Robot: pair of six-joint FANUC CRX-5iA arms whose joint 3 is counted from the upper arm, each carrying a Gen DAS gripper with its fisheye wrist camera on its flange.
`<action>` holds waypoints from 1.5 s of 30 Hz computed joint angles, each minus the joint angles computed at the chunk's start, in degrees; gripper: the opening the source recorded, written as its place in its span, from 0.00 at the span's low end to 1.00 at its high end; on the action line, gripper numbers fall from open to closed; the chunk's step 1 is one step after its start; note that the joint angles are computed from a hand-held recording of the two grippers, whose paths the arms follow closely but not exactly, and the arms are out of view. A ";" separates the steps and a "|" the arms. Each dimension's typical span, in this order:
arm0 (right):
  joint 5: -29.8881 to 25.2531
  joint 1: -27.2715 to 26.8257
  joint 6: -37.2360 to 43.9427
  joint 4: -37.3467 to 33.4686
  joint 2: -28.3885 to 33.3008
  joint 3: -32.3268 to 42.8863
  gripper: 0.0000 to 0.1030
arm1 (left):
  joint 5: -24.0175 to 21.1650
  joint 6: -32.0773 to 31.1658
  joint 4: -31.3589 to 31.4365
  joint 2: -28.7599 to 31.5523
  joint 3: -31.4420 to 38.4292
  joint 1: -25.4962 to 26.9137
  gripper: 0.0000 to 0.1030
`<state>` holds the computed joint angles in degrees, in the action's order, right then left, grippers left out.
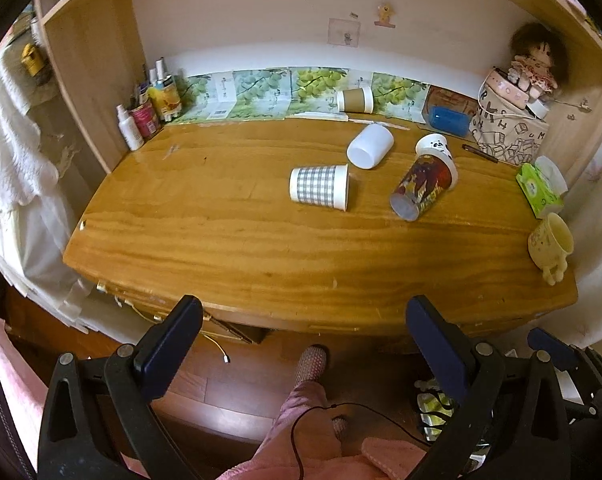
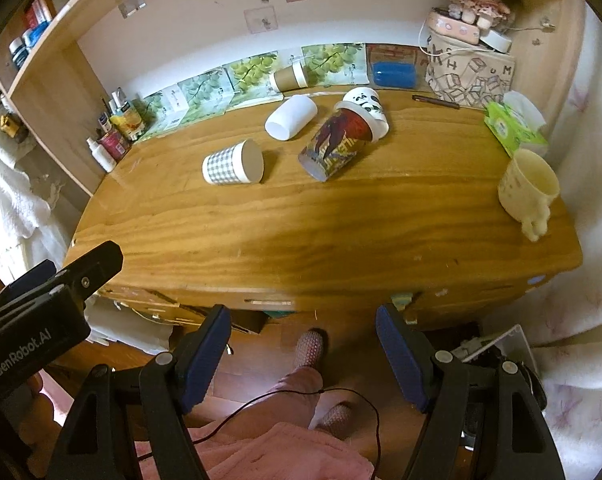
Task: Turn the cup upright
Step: 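Move both tools toward the white plastic cup lying on the desk, then lower the left tool over the white cup and close its fingers around it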
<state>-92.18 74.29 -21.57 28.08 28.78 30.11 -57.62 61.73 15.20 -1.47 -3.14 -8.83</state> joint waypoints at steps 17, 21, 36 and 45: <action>6.45 -9.90 7.11 -3.80 -0.81 -0.77 0.73 | -5.10 -0.29 -1.54 16.81 20.08 -5.13 0.99; 7.43 -11.87 8.44 -4.52 -0.47 -0.21 0.73 | -6.85 -0.94 -1.52 20.62 25.07 -6.00 0.99; 12.09 -18.06 11.36 -8.00 0.15 0.65 0.74 | -12.70 -4.10 -1.79 31.91 41.01 -8.22 0.99; 17.26 -20.83 9.84 -10.51 -1.24 -2.02 0.74 | -19.77 -3.95 -1.91 40.43 53.75 -9.21 0.99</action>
<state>-74.92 53.46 -11.73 17.57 27.55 28.09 -77.39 57.79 13.29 38.96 50.61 -18.04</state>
